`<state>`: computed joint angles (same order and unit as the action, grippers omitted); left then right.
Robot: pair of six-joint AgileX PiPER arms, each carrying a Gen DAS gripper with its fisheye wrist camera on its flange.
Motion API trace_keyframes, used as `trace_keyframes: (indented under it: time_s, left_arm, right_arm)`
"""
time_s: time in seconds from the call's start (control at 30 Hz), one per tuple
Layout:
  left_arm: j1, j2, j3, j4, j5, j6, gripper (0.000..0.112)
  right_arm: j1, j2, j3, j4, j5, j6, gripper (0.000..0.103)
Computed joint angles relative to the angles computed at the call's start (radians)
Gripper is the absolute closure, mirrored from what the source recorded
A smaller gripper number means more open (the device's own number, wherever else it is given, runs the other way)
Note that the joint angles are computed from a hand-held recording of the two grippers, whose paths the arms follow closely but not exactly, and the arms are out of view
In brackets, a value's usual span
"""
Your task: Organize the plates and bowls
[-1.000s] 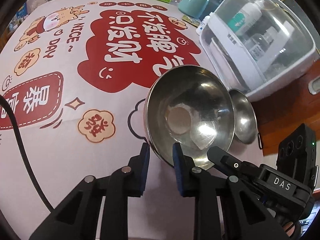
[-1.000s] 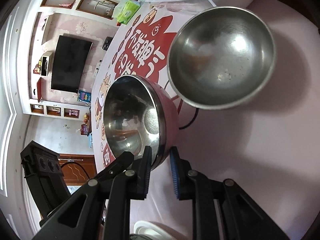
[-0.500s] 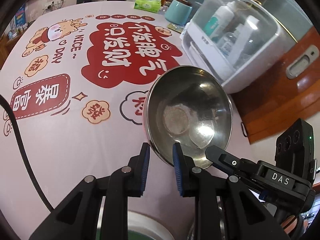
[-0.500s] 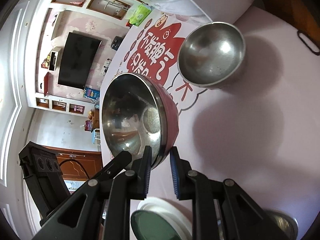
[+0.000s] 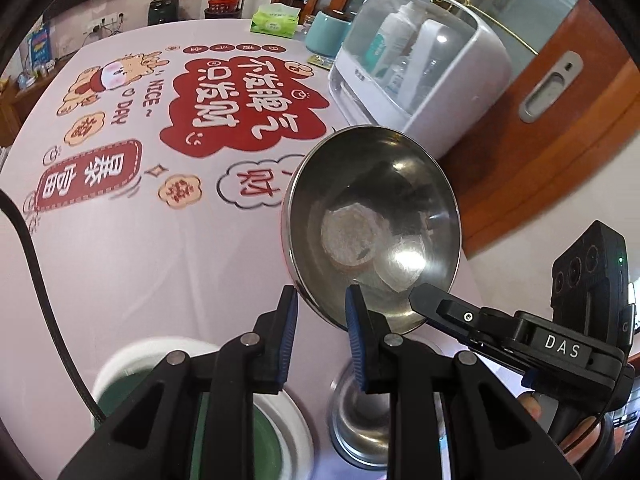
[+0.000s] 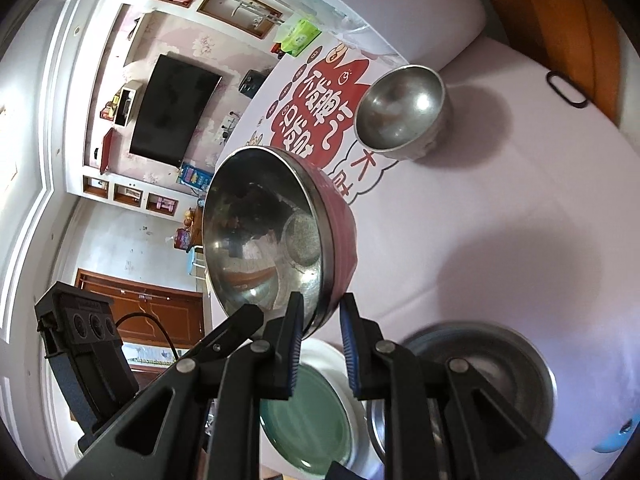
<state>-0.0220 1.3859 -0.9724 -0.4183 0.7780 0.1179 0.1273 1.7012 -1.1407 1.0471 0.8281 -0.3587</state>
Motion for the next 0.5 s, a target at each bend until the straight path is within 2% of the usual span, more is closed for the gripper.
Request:
trace_keyframes:
  time_s: [0.2, 0.5]
  left_arm:
    - [-0.093, -0.108, 0.098, 0.039, -0.031, -0.132, 0.090]
    - [-0.296, -0.218, 0.190, 0.159, -0.055, -0.407, 0.085]
  right_arm:
    - [-0.060, -0.079, 0.084, -0.022, 0.057, -0.053, 0.085]
    - [-0.138, -0.179, 0.177, -0.091, 0.147, -0.100, 0.085]
